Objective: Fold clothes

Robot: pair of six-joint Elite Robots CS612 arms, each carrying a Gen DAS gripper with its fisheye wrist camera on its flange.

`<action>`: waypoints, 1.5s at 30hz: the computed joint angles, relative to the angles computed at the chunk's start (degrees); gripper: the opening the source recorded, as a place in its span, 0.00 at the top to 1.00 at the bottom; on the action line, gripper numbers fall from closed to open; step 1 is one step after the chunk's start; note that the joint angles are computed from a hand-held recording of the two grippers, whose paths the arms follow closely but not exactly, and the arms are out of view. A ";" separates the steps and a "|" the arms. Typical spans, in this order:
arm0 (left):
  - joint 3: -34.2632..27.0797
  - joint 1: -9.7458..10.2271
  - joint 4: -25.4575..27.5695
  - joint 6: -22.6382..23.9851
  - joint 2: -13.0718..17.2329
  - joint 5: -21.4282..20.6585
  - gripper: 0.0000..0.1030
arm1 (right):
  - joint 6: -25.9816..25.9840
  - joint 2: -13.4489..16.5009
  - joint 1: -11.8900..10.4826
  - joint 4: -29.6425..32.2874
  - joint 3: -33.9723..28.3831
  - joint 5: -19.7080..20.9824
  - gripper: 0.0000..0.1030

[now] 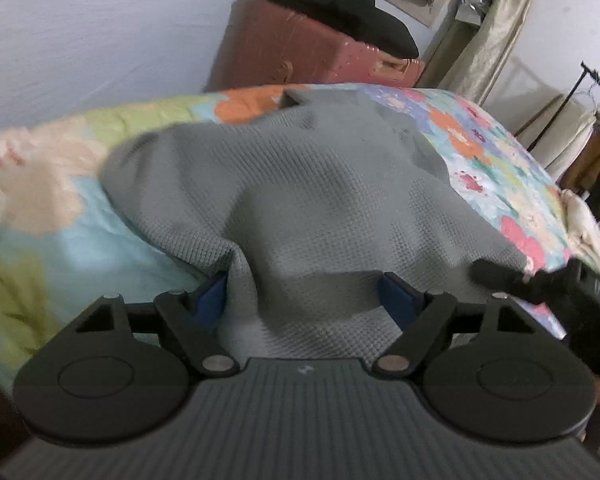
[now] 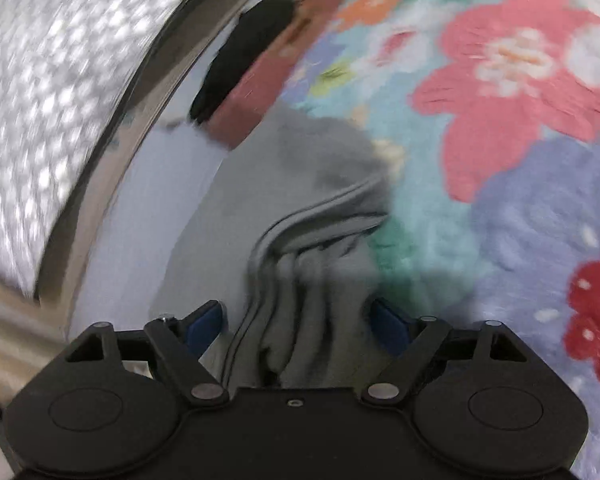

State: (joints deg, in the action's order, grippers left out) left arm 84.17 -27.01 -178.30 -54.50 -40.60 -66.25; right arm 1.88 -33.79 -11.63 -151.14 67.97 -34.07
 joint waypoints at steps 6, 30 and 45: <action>-1.83 -0.99 -2.67 8.33 1.51 -0.50 0.26 | -3.77 2.19 -0.31 6.31 -2.97 6.64 0.65; -5.30 0.85 -10.76 11.99 4.70 -21.36 0.50 | -16.56 -2.39 -3.72 6.00 2.36 8.00 0.70; -15.63 -6.76 -1.11 19.65 2.88 -24.36 0.61 | -37.61 -12.06 -11.23 23.95 3.63 2.71 0.71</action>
State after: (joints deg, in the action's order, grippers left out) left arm 68.54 -33.76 -179.41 -34.85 -37.72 -90.61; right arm -35.73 -45.85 -22.86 -127.19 71.60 -31.36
